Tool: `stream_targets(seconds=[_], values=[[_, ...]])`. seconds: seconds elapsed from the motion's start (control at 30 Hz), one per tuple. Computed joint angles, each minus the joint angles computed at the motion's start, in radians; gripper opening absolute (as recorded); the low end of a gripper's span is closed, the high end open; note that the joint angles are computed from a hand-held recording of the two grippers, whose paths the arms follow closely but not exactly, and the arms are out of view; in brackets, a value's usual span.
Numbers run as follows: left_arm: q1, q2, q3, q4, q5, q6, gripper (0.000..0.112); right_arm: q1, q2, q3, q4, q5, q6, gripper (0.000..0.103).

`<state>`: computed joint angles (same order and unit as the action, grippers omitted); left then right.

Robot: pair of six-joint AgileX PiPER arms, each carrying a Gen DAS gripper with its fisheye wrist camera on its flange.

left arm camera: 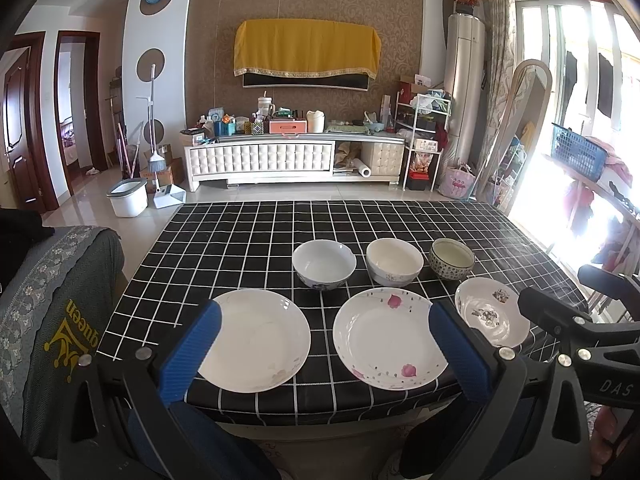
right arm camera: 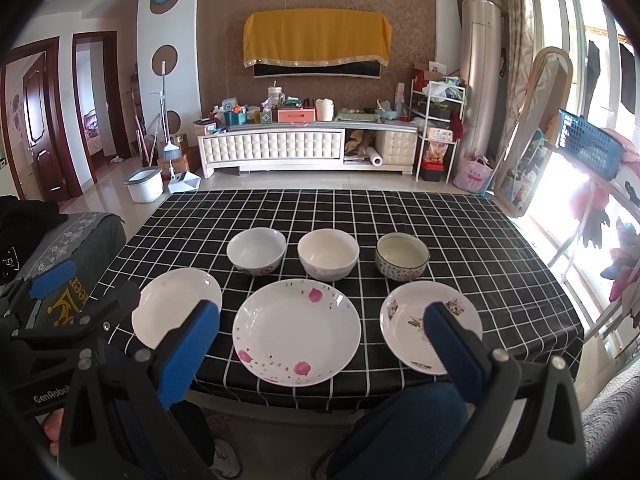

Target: Organize plates and bowls

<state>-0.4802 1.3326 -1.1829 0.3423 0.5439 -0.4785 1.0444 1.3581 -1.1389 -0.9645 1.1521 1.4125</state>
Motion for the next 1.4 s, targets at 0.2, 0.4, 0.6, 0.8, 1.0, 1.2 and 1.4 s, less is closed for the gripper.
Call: stream_targets(seconds=[0.2,0.4,0.6,0.8,1.0,1.2,1.4], values=[[0.004,0.001,0.003,-0.008,-0.005,0.008,0.103,-0.003,-0.003,0.002,0.007,-0.002,-0.004,0.103],[0.008,0.000,0.008,-0.019,-0.011,0.019,0.103,0.004,-0.010,0.006,0.003,0.003,0.001,0.103],[0.010,-0.008,0.014,-0.023,-0.010,0.023,0.103,0.005,-0.009,-0.001,0.011,0.010,-0.005,0.103],[0.009,-0.013,0.016,-0.026,-0.006,0.025,0.103,0.007,-0.009,0.001,0.010,0.010,-0.002,0.103],[0.007,-0.016,0.020,-0.026,-0.008,0.023,0.103,0.008,-0.010,0.001,0.010,0.015,0.004,0.103],[-0.004,-0.025,0.029,-0.012,-0.001,0.006,0.103,0.005,-0.017,0.005,0.015,0.013,0.000,0.103],[-0.005,-0.027,0.032,-0.012,-0.003,0.005,0.103,0.001,-0.014,0.002,0.018,0.010,-0.004,0.103]])
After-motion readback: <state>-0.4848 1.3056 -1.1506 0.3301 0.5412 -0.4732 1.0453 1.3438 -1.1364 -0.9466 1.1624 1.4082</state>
